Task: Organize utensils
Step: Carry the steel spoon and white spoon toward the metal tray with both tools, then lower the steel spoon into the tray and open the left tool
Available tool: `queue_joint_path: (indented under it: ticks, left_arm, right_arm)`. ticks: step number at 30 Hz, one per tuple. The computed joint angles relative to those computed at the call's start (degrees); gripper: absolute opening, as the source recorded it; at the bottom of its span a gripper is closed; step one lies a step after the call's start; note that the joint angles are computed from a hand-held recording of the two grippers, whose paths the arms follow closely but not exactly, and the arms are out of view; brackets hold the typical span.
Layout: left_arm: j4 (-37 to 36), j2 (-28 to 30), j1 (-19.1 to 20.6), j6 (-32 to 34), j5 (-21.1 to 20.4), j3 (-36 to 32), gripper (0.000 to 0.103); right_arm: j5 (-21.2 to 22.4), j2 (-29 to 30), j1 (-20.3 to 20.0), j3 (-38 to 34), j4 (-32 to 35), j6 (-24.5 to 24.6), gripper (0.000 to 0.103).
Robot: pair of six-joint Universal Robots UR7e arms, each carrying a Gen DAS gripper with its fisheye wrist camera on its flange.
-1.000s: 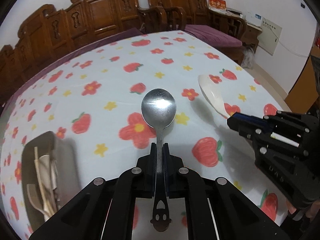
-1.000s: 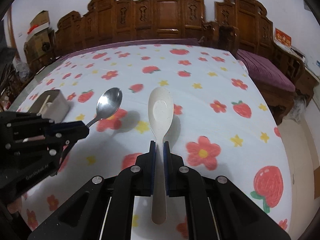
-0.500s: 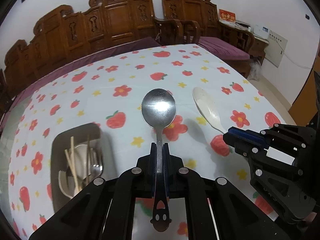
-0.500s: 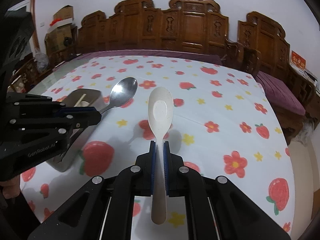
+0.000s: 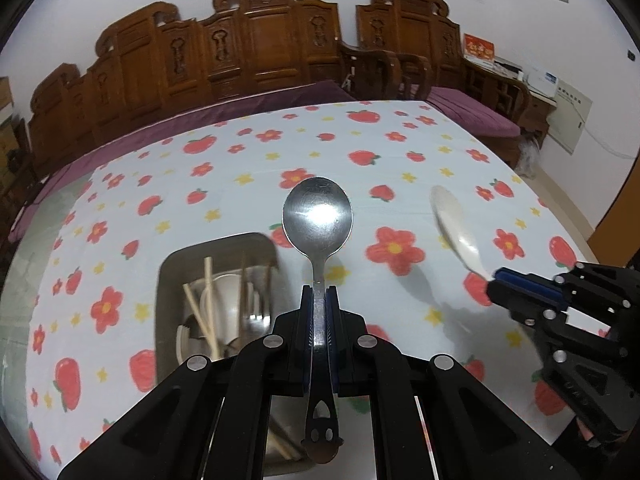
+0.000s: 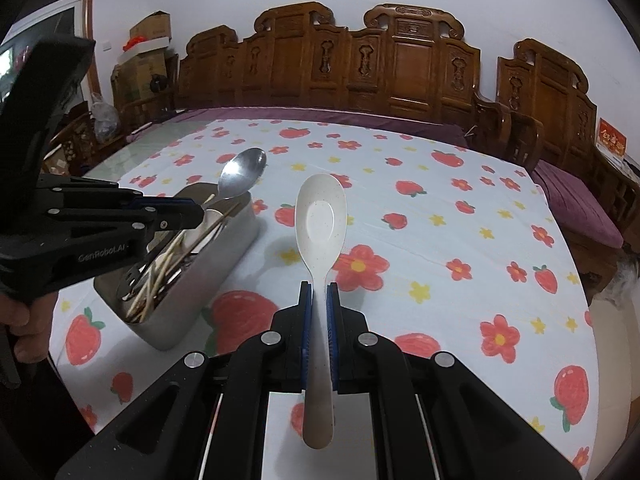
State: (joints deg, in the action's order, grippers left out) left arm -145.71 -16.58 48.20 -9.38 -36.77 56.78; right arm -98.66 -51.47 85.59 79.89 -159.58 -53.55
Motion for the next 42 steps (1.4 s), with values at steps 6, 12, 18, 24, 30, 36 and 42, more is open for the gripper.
queue_joint_path:
  ticks: [6,12,18,24,30,36,42]
  left_arm:
    - [-1.8,-2.7,1.4,-0.8,0.8,4.1,0.005]
    - [-1.8,-4.9,3.7,-3.6,1.1,7.6,0.005]
    - [-2.0,-5.7,4.9,-4.9,0.6,9.5,0.005]
    - [-2.4,-6.1,5.8,-5.3,-0.2,10.4,0.006]
    - [-4.0,-6.8,5.4,-4.3,0.7,11.8,0.006]
    - [-8.8,-9.2,4.7,-1.8,1.6,14.6,0.008]
    - [-14.0,-11.1,4.0,1.4,3.4,16.8,0.014]
  right_arm:
    - [0.0,-0.1,0.5,1.0,-0.3,-0.1,0.009]
    - [-0.9,0.7,1.1,1.1,-0.4,0.1,0.009]
    - [-1.9,1.8,1.8,1.1,-0.5,0.1,0.009]
    - [-2.3,2.4,2.6,1.8,-0.1,-0.1,0.009]
    - [-2.6,3.1,3.4,1.8,0.2,-0.1,0.009]
    - [-2.3,3.7,4.4,0.6,2.3,2.1,0.009]
    - [-0.9,5.5,5.7,-1.0,4.6,6.0,0.009]
